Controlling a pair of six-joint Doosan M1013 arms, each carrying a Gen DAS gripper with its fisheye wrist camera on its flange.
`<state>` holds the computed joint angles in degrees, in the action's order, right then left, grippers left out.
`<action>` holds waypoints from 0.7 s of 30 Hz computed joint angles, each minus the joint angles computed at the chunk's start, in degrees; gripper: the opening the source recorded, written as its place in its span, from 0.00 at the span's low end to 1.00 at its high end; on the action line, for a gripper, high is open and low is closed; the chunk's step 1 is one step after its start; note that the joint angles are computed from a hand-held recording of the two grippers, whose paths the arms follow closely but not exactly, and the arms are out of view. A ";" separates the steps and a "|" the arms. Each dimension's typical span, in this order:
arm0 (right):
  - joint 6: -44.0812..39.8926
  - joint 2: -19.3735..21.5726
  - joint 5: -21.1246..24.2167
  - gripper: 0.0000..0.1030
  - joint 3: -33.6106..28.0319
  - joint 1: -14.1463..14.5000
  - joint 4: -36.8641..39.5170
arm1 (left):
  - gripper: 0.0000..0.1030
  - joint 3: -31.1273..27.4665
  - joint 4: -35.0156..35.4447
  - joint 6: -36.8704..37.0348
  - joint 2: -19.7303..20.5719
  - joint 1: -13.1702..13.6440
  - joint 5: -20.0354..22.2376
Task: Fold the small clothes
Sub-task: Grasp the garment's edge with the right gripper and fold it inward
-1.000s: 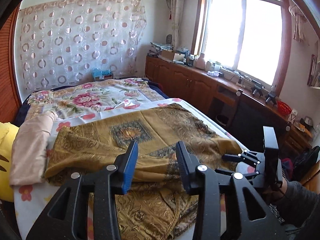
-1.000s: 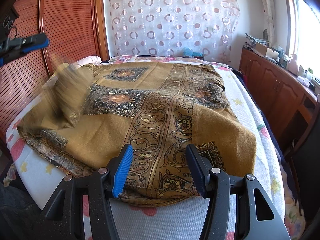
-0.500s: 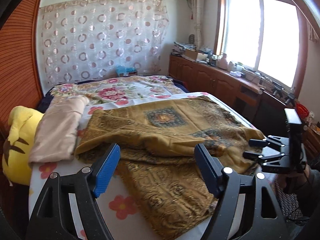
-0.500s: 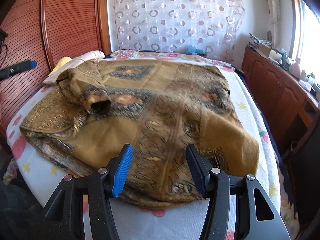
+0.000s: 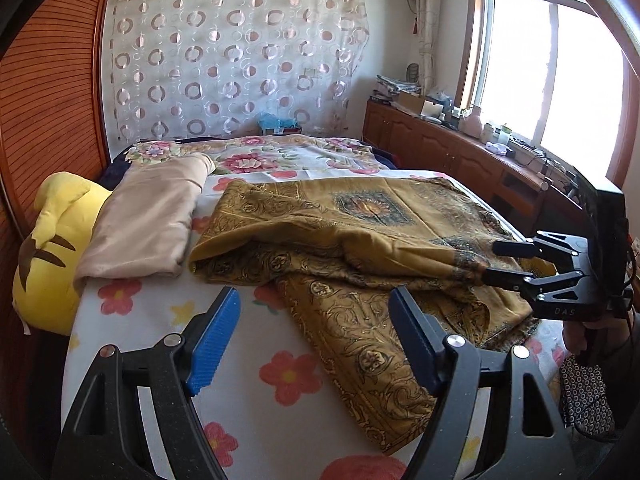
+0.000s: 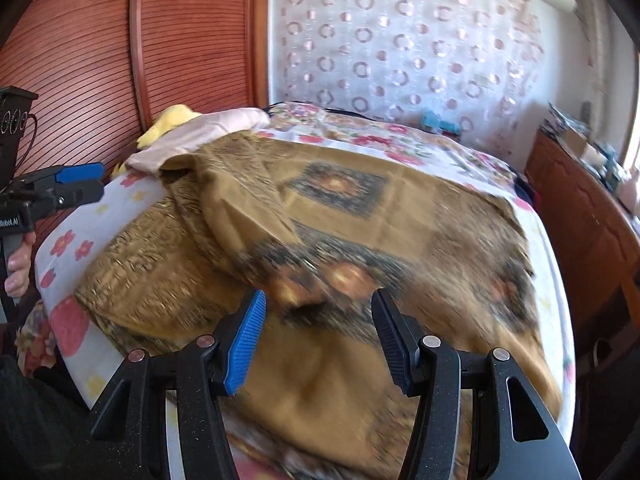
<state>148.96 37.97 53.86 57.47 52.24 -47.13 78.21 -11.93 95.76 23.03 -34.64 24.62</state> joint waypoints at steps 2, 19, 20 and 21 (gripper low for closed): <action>-3.20 1.02 -0.42 0.55 -1.95 -0.31 1.63 | 0.75 0.14 0.47 -0.54 -0.06 0.04 0.05; -24.03 9.83 6.74 0.57 -17.22 -3.68 15.87 | 0.75 0.57 0.03 -0.34 -0.03 0.25 0.31; -23.53 9.57 6.15 0.56 -16.76 -3.79 15.91 | 0.75 0.58 -0.12 -0.26 -0.06 0.27 0.27; -23.28 9.43 5.72 0.55 -16.53 -3.86 16.07 | 0.75 0.58 -0.09 -0.25 -0.04 0.26 0.27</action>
<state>125.69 47.40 59.58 40.94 48.38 -31.07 78.79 -12.02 95.50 22.98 -34.37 24.89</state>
